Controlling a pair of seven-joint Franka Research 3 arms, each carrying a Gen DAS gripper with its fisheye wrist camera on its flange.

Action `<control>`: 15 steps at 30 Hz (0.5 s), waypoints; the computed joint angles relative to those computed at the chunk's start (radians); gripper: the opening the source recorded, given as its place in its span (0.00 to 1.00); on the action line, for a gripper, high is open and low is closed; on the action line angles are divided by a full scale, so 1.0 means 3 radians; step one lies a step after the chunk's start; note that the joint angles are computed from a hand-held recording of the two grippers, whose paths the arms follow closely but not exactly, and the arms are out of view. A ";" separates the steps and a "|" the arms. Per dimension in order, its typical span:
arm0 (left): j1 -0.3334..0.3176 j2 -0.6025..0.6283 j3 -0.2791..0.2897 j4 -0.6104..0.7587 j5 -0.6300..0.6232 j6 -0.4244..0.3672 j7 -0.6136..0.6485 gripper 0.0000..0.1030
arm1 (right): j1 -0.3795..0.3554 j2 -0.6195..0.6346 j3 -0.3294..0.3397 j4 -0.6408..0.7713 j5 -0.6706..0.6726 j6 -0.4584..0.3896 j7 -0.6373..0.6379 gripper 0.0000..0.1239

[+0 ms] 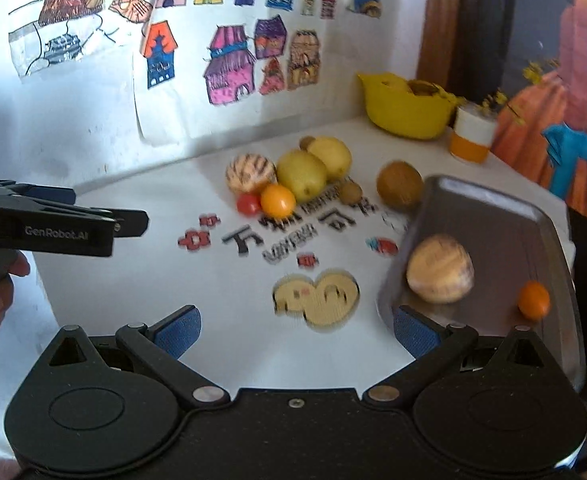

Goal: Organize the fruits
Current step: 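Move both open tools back toward the fruit pile, then grasp a second striped pepino with the left tool while the right tool grasps another orange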

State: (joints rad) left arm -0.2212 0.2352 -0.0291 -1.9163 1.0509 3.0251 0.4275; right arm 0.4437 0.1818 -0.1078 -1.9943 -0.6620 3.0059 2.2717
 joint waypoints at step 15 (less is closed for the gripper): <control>0.0347 0.0876 -0.0578 0.1152 -0.1437 -0.0106 0.1482 1.00 | 0.0138 0.1002 -0.0262 0.1159 0.0755 0.0127 -0.0755 0.72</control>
